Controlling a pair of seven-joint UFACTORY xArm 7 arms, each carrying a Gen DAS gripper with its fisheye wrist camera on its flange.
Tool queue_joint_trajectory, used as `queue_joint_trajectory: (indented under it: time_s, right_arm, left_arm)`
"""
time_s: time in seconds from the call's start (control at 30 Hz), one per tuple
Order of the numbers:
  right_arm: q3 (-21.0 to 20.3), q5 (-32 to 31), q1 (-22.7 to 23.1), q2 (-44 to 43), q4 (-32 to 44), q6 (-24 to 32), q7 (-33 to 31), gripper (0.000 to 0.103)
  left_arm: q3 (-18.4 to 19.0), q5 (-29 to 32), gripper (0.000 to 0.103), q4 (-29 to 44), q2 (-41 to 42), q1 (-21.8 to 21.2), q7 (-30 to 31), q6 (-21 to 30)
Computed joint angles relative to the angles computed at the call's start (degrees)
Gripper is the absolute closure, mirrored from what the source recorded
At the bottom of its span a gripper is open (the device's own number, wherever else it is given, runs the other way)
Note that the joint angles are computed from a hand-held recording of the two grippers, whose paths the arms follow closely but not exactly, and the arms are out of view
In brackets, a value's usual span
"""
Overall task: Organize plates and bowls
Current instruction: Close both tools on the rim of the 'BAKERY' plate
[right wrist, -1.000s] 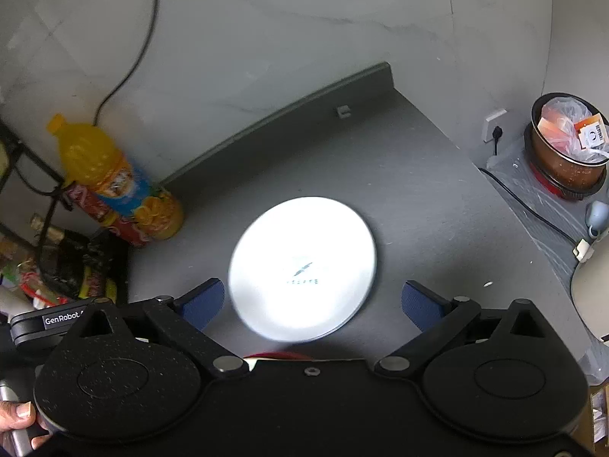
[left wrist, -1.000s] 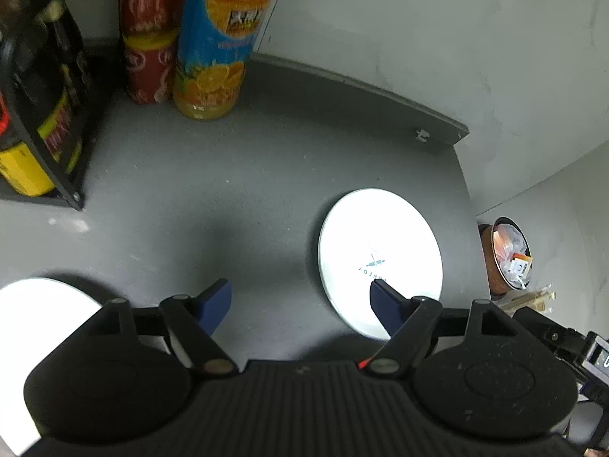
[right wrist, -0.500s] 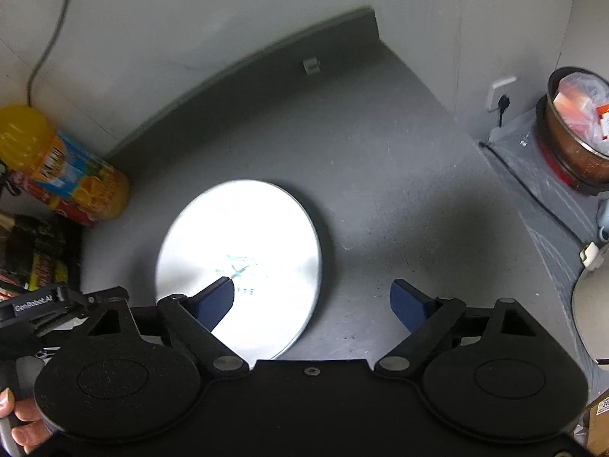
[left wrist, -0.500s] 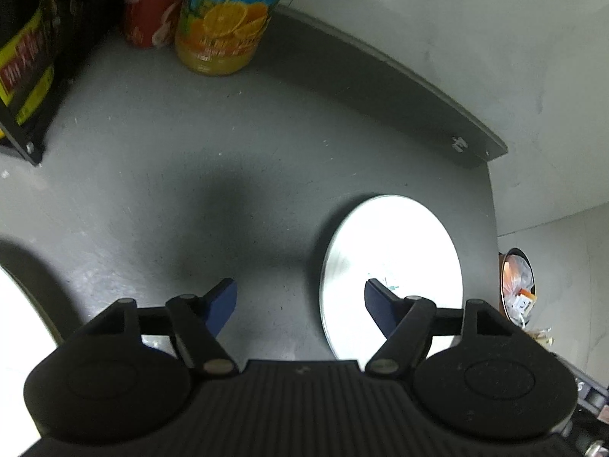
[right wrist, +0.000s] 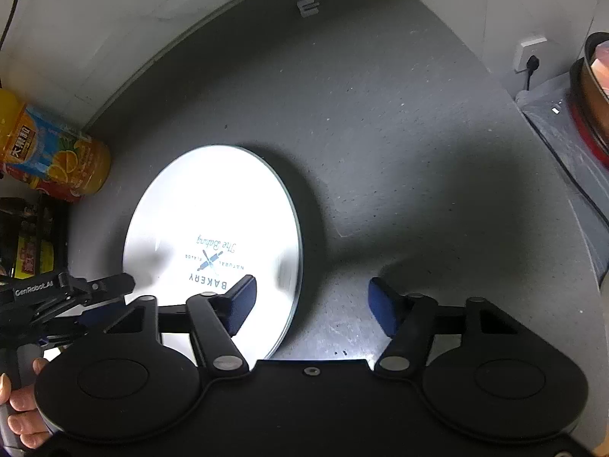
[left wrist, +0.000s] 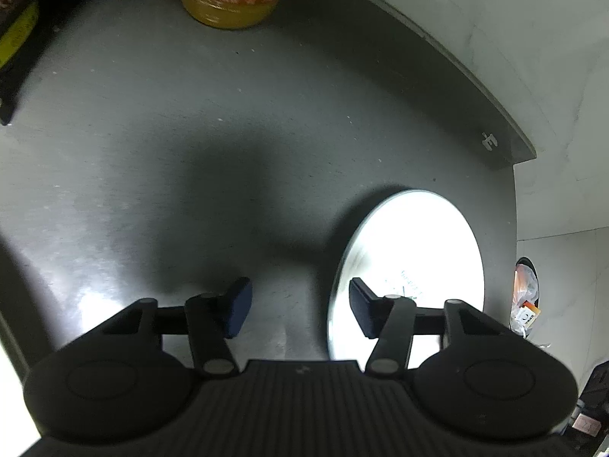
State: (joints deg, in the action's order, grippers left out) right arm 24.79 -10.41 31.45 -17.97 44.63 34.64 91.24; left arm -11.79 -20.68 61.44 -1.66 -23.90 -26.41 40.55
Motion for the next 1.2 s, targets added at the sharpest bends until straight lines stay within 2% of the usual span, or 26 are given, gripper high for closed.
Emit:
queue_joint_trajectory:
  time_s: [0.2,0.23,0.33,0.4,0.47,0.63,0.7,0.77,0.83,0.93,1.2]
  right_arm:
    - [-1.2,0.5,-0.1,0.2,-1.1,-3.4,-2.7,0.046]
    - [-1.3,0.7,-0.1,0.3,-1.2,-3.7,-3.2,0.047]
    - [-1.7,1.2,0.0,0.9,-1.0,-5.0,-5.1,0.060]
    - [-1.9,1.9,0.0,1.3,-1.4,-6.9,-5.8,0.070]
    - [-1.9,2.0,-0.2,1.9,-1.5,-8.5,-6.0,0.073]
    - [-1.7,2.4,-0.4,0.7,-2.5,-8.7,-5.7,0.076]
    - [-1.3,2.4,-0.8,0.1,-2.9,-8.1,-4.6,0.089]
    - [-1.0,2.5,-1.2,-0.7,-4.2,-9.6,-3.2,0.092]
    - [0.0,1.6,-1.8,-1.0,-4.2,-9.7,-1.7,0.093]
    - [1.7,-1.9,-2.8,-1.4,-2.2,-6.9,-1.0,0.095]
    - [2.6,-4.8,-3.9,-3.5,0.4,-3.6,0.3,0.096]
  left_arm:
    - [-0.4,0.2,0.060,2.3,2.3,-0.4,-0.1,-0.2]
    - [-0.4,0.2,0.065,2.5,2.4,-0.4,-0.2,0.0]
    - [-0.5,0.5,0.077,3.1,2.8,-0.5,-0.7,0.7]
    - [-0.5,-2.2,0.084,3.0,2.9,-0.3,0.6,0.7]
    - [-0.5,-4.7,0.089,2.3,2.7,-0.2,1.9,0.4]
    - [-0.4,-6.2,0.092,2.2,2.6,-0.1,2.8,0.6]
    - [-0.3,-6.9,0.092,2.3,2.7,0.0,3.1,0.7]
    - [-0.3,-7.3,0.092,2.2,2.7,0.0,3.6,0.4]
    - [-0.3,-8.3,0.093,1.7,2.5,0.1,4.5,-0.2]
    - [-0.2,-8.2,0.093,0.6,1.4,0.1,5.4,-1.2]
    - [0.7,-11.2,0.093,-0.8,-1.4,0.5,8.1,-1.3]
